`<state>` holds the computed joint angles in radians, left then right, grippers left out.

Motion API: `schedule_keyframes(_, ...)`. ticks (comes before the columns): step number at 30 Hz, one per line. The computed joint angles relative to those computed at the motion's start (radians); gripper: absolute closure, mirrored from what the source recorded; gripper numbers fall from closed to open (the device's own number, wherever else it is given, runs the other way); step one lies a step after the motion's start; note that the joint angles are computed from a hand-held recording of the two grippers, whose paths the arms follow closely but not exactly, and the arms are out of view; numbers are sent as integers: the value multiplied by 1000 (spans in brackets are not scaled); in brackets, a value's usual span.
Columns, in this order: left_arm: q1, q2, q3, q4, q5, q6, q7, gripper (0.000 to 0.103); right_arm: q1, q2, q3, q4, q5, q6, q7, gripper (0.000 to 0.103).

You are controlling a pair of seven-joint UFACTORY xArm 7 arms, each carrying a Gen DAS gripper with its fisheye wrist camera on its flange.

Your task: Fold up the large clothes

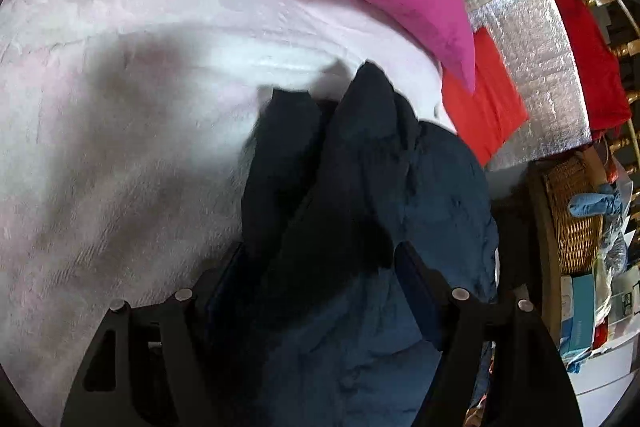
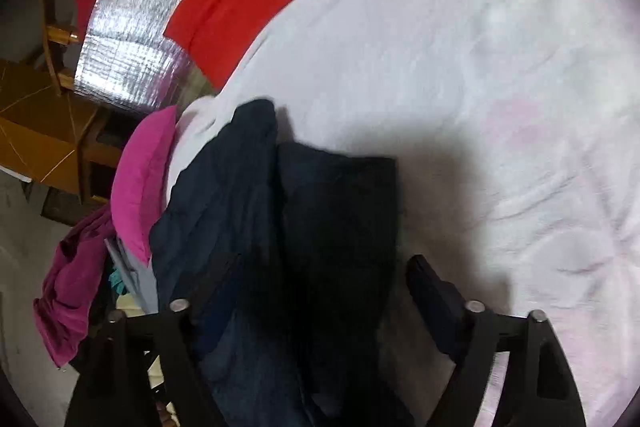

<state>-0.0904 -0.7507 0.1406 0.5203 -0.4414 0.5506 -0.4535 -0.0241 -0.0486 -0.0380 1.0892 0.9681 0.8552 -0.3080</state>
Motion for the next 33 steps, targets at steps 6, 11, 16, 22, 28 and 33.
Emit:
schedule_keyframes(6,47,9,-57,8,80,-10,-41,46,67,-38,56,-16,-129,-174,42,71)
schedule_keyframes(11,74,34,-86,28,164,54,-67,45,68,-46,98,-35,-291,-246,82,70)
schedule_keyframes(16,74,26,-83,27,171,56,-83,44,85,-31,26,-5,-200,-149,107,65)
schedule_keyframes(22,107,-24,-127,23,244,25,-114,45,79,-112,6,-62,-148,-258,125,46)
schedule_keyframes(28,104,-18,-127,18,265,-21,-134,45,121,-122,-21,-65,-42,-295,50,45)
schedule_keyframes(33,114,23,-152,25,302,-64,-157,45,126,-102,-4,-53,-69,-278,44,45)
